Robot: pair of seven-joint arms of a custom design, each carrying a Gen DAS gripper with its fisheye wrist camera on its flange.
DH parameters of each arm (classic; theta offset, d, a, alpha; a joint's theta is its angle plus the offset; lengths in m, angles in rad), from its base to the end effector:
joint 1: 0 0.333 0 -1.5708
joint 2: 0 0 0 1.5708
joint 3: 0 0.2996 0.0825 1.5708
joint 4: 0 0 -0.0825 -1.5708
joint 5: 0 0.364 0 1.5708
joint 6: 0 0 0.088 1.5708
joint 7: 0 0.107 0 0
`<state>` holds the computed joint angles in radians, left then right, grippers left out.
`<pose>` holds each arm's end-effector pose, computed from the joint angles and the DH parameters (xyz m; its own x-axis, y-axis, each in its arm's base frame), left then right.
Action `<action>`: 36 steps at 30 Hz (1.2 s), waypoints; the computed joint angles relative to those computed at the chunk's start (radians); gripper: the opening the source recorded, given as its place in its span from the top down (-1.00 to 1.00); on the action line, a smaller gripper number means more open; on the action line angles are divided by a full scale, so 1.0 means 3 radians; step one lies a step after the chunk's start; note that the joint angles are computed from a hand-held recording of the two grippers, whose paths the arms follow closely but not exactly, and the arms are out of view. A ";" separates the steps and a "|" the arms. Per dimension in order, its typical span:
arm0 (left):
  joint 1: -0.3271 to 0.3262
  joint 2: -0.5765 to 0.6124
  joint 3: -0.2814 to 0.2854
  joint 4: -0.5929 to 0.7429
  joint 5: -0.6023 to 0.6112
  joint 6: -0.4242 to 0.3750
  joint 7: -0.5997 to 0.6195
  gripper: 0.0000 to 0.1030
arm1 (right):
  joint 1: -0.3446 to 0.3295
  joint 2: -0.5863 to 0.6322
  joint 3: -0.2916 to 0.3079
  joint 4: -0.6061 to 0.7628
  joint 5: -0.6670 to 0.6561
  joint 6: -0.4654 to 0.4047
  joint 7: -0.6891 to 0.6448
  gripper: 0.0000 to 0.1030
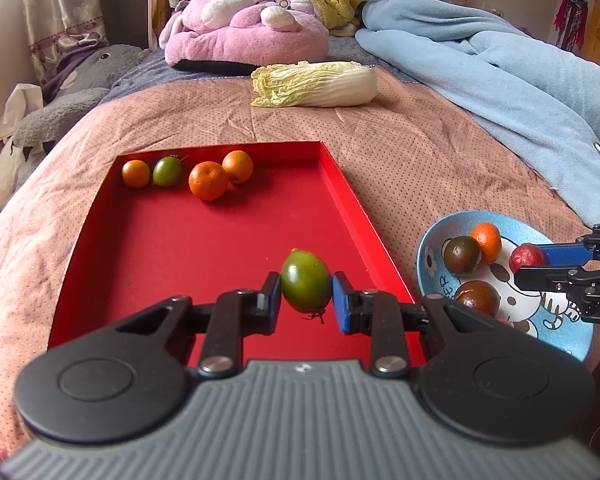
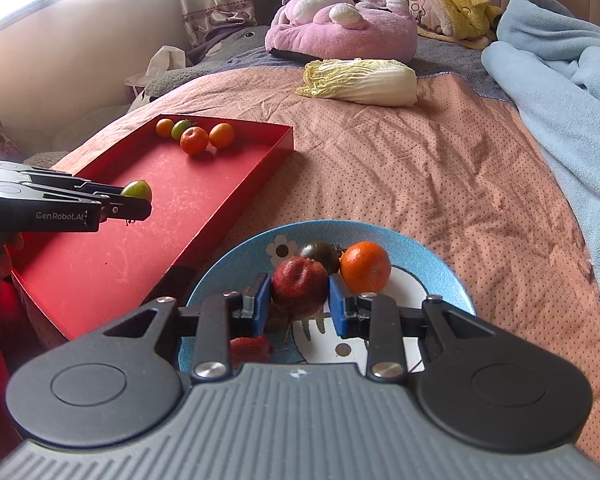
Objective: Organize fruits
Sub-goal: 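Carry the green tomato to the blue plate with the left gripper while the right lowers the red fruit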
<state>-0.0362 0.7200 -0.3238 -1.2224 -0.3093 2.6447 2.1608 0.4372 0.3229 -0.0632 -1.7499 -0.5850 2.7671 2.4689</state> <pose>0.7401 -0.1834 0.4385 -0.5724 -0.8151 0.0891 -0.5948 0.3379 -0.7294 0.6083 0.2691 0.4559 -0.0106 -0.9972 -0.0745 -0.7120 0.0598 -0.6997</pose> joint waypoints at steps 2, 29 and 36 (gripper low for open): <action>0.0013 -0.0009 -0.0015 -0.0013 -0.0018 -0.0003 0.0004 0.40 | 0.0002 -0.0047 -0.0011 -0.0066 -0.0017 -0.0009 0.0021 0.30; 0.0111 -0.0252 -0.0215 -0.0371 -0.0360 0.0021 0.0391 0.40 | -0.0216 -0.0431 0.0170 -0.0574 -0.0252 -0.0104 0.0233 0.30; 0.0149 -0.0420 -0.0336 -0.0635 -0.0640 -0.0027 0.0757 0.40 | -0.0208 -0.0423 0.0166 -0.0589 -0.0223 -0.0107 0.0224 0.30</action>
<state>0.0086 0.5941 -0.4246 -1.4129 -0.5013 2.6367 2.3879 0.3748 0.1961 -0.0134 -1.9265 -0.6520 2.7351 2.5360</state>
